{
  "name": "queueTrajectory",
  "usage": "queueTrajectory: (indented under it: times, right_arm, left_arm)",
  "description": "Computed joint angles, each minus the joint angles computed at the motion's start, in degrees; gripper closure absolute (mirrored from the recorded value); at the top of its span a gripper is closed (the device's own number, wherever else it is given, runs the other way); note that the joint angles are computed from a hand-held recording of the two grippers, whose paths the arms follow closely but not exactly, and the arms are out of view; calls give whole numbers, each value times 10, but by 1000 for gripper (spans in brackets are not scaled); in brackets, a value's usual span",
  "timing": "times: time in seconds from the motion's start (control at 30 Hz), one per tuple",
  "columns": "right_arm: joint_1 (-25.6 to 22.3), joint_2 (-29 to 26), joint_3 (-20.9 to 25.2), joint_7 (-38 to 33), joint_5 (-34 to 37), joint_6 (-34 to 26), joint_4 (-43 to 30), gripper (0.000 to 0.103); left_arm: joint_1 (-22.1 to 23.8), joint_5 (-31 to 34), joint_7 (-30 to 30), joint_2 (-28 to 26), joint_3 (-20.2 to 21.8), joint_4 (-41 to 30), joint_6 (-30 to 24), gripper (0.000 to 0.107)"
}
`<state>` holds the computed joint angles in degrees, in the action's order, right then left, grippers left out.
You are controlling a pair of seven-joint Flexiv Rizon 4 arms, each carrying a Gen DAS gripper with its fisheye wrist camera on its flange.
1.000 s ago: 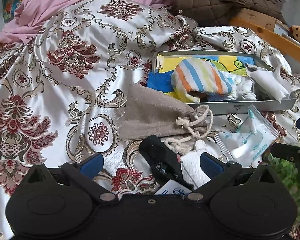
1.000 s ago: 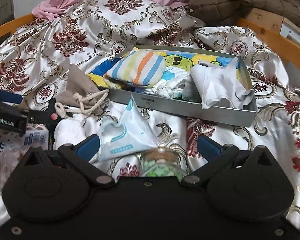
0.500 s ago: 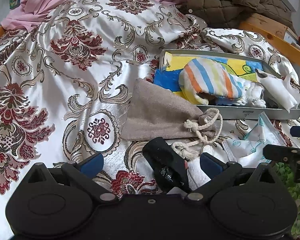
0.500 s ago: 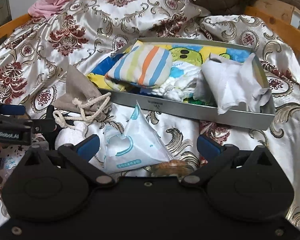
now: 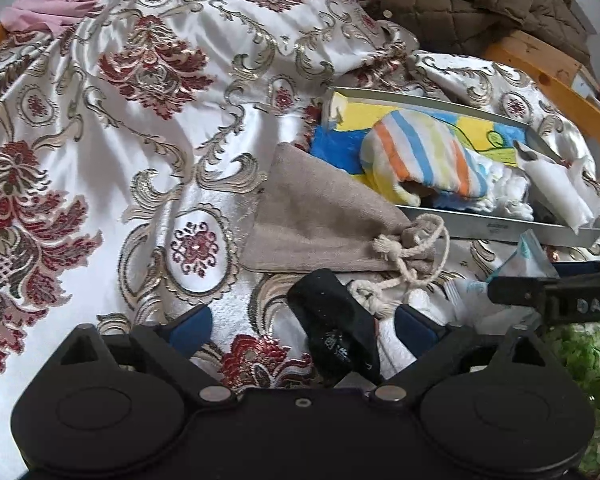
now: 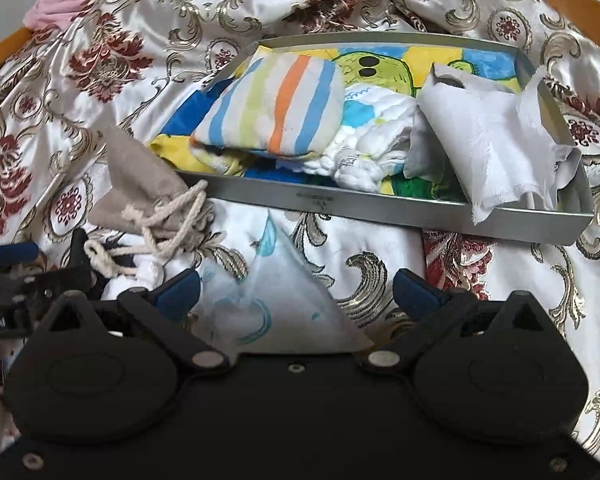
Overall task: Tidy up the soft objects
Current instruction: 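Close left tool on the black item while right tool grasps the wipes packet, then carry the black item in left tool to the tray while right tool carries the packet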
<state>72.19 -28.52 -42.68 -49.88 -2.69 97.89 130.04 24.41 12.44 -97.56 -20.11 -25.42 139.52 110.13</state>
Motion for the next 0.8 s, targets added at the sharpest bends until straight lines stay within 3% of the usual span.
queueTrajectory:
  times: [0.13,0.27,0.33,0.47,0.53,0.63,0.8]
  right_arm:
    - [-55,6,57,2,-7,6,-9,39]
    - [-51,-2,59,-13,1,28,-6,53]
    - [-44,-2,56,-22,13,34,-4,58]
    - [-51,4,70,-37,33,40,-1,67]
    - [-71,9,91,-44,38,47,0,74]
    - [-102,14,127,-49,49,56,-3,80]
    - [-96,16,129,-57,85,83,6,83]
  left_arm:
    - [35,10,3,-7,-37,2,-9,22]
    - [46,8,8,-9,-47,5,-10,34]
    - [49,6,10,-9,-51,6,-12,47]
    - [69,-2,8,-4,-73,10,-23,61]
    - [87,-5,10,-1,-90,13,-32,77]
    - [139,-12,18,4,-148,21,-55,100]
    - [268,-21,36,7,-293,47,-64,105]
